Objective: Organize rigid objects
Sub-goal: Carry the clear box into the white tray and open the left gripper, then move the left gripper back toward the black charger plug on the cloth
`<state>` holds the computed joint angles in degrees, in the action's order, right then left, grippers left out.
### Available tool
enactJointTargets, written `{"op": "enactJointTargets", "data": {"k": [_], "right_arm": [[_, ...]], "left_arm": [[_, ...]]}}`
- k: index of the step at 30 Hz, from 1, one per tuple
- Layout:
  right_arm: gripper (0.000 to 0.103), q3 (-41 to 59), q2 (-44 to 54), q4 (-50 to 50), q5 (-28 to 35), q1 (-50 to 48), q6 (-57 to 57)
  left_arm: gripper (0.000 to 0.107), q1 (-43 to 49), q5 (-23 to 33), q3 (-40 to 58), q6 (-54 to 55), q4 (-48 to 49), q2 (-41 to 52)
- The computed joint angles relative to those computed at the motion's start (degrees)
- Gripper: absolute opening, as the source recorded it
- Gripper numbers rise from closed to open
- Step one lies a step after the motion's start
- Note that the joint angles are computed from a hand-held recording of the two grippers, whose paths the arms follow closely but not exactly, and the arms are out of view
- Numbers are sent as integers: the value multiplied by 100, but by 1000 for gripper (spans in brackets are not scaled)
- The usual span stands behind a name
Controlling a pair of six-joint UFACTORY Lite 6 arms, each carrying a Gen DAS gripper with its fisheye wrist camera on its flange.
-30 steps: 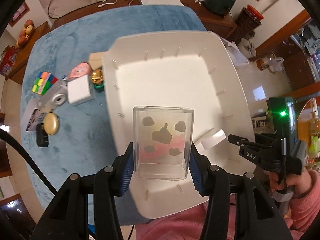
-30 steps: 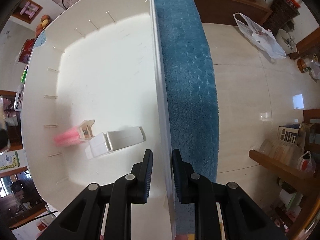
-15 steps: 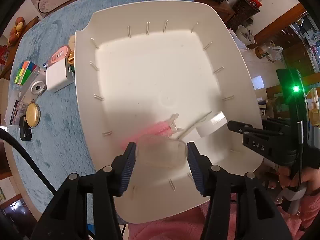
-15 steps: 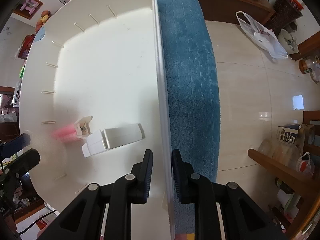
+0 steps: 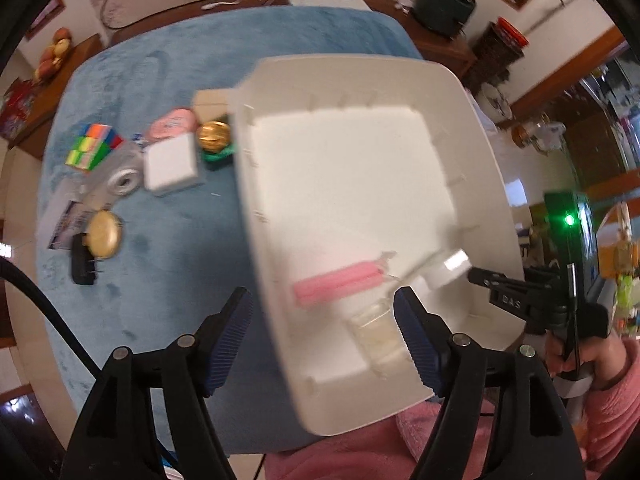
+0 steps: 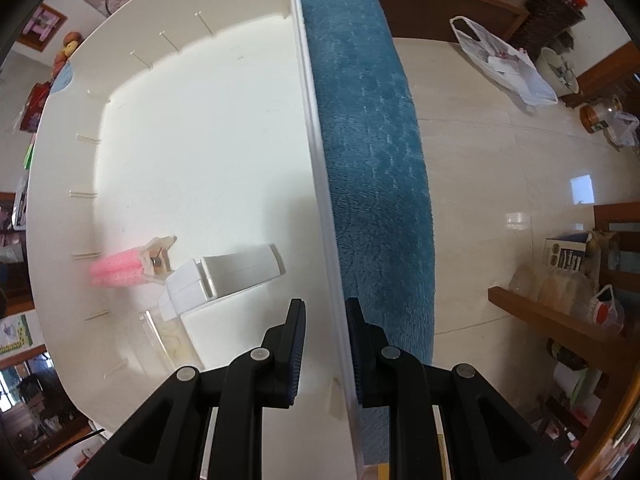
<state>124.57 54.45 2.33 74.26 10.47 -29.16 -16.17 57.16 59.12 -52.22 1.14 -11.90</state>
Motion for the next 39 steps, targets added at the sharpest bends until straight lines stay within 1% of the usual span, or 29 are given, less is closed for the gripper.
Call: {"op": "enactJointTargets", "data": {"k": [3,7,9,12,14,16,18,22,28,30,39], "right_arm": [[21,-328,-215,-91,-196,53,186],[21,-842,-551,-232,-542,130,497],[21,-1041,-681,-329,-692,180,671],[20,-1179,-778,-486,-804,242,953],[19,-1220,-809,-574,-835,286,1205],[19,-1293,-861,-639,-870,311,1386],[19,-1340,-890,-732,-892,347,1603],[18,-1508,-988,-1033,-982,506,2076],[19,-1478,-943,-1334,-938,630,2572],[20,-1442,-911,-1409,-894,695,2742],[23,-1191,-713,-1714,-657,822,3105]], "left_arm": [[76,321,280,-193,105,210,-412],[76,965,625,-547,592,425,-1073],[76,1449,735,-733,998,416,-1380],[76,2428,800,-1019,1823,232,-1746],[76,3237,811,-1228,2549,48,-1948],[76,4078,815,-1366,3317,-127,-2021],[76,4731,788,-1452,3906,-244,-2010],[76,6162,601,-1610,5169,-516,-1715],[76,7657,349,-1573,6284,-900,-833],[76,8023,316,-1490,6516,-1033,-461],[76,8848,379,-1182,6991,-1677,829]]}}
